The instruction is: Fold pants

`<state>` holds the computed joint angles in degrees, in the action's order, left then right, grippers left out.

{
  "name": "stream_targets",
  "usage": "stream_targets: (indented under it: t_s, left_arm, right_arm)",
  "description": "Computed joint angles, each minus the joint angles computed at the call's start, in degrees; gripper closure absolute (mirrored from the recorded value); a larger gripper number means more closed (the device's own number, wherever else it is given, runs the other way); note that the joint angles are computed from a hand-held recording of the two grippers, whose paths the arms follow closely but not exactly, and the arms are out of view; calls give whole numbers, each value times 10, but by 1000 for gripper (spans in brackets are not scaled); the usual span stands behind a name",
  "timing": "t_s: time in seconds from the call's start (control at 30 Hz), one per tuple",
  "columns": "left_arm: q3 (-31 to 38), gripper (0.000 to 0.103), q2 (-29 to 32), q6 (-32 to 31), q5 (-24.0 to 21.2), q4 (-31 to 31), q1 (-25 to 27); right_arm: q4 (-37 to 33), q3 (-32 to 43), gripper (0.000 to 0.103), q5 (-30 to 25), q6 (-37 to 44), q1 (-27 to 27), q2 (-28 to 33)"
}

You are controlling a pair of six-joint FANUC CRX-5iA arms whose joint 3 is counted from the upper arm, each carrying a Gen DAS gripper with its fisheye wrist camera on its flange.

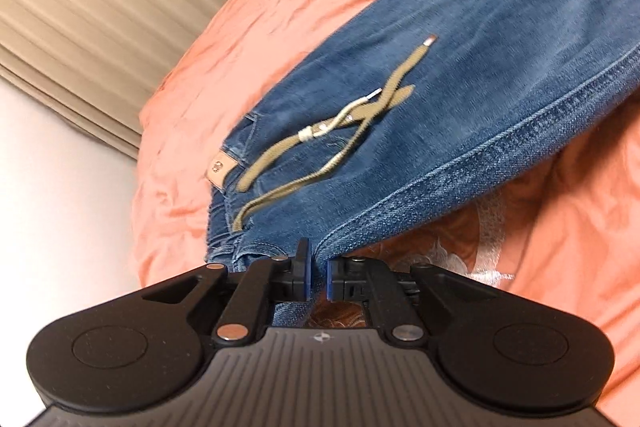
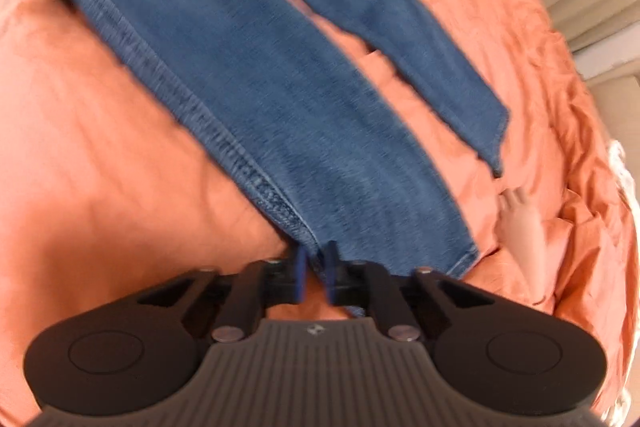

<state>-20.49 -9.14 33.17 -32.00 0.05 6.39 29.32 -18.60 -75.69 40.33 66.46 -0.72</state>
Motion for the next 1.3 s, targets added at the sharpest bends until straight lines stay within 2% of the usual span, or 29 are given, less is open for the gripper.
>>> stream_targets:
  t_s: [0.07,0.23,0.43,0.5,0.6,0.7,0.87,1.0,1.13,1.2,1.27,1.3]
  left_arm:
    - [9,97,4,14,-7,6,1]
    - [22,97,5,30,31,33,2]
    - [115,98,51,84,29,20,-17]
    - [174,99,89,129,6,-16,-34]
    - [288,99,173,216,-60,-97,-71]
    - [377,99,251,255,-92,-152,-98]
    - [522,99,380,276,-171,-161,-114]
    - [616,98,468,280,-225,-157,-116]
    - [677,98,525,271,-263,-158,-115]
    - [678,98,532,268,-263,-157,-114]
    - [663,98,527,265,-243,-146,-107]
    - [634,98,511,267,-210,-139,-102]
  right_arm:
    - [17,1,103,-5,-20,0,-8]
    - [109,17,103,-43,-26,-4,1]
    - [193,80,103,-49,10,-65,40]
    - [207,107,103,-40,31,-97,65]
    - [213,156,103,-21,64,-149,115]
    - [217,205,103,2,90,-196,172]
    - [204,295,103,39,135,-264,277]
    - [177,365,103,56,165,-298,358]
    - [146,433,103,57,201,-317,434]
    - [138,452,103,58,212,-321,458]
    - [140,461,103,62,212,-323,473]
    - [145,461,103,64,211,-323,475]
